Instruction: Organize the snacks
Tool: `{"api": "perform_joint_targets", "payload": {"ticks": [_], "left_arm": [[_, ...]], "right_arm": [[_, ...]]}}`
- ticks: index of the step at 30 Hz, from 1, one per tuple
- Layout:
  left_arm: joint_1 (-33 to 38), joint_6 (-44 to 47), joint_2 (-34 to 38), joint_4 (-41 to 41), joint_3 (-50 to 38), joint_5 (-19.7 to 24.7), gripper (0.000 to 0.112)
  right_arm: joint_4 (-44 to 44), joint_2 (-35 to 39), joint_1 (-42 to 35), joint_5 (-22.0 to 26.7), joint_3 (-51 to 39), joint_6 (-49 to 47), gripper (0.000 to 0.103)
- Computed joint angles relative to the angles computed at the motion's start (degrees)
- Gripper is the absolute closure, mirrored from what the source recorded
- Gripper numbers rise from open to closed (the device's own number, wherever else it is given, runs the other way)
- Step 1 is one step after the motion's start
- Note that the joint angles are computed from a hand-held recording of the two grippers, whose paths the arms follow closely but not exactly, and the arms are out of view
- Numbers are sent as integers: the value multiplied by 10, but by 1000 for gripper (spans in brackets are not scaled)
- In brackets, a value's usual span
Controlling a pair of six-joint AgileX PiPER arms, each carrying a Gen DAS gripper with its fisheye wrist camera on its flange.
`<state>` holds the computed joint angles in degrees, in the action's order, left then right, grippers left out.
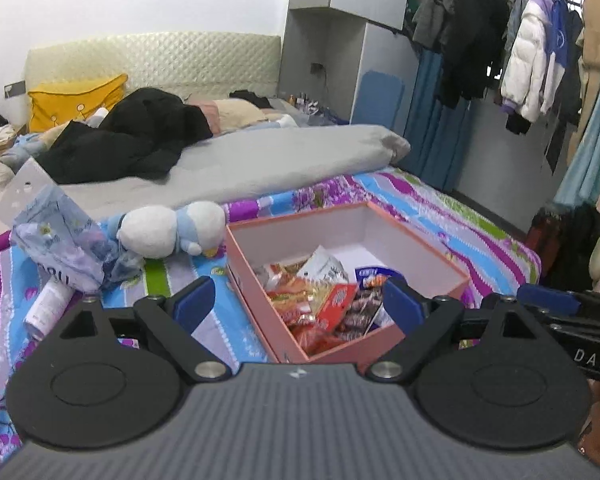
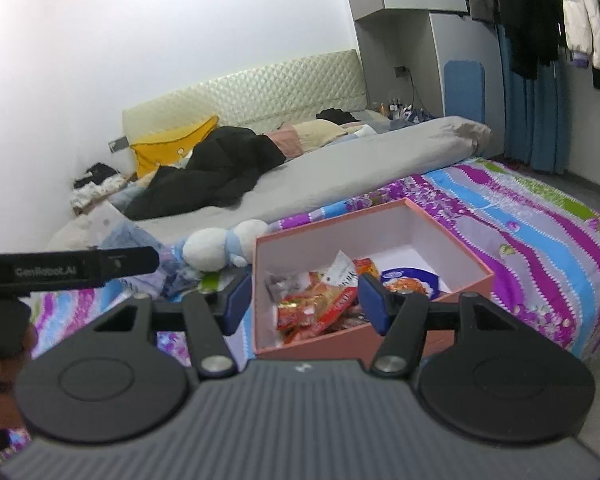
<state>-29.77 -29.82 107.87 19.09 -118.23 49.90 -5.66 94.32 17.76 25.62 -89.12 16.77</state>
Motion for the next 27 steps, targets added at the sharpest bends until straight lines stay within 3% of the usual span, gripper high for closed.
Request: {"api": "perform_joint_targets", "payload": {"ticks": [6, 27], "left_arm": [[0, -16, -1, -6, 31, -8, 19], [17, -13, 29, -21, 14, -15, 19]], "right_arm": [[-14, 5, -3, -7, 19, 25, 42], [-40, 23, -6, -1, 18, 53, 42]]}}
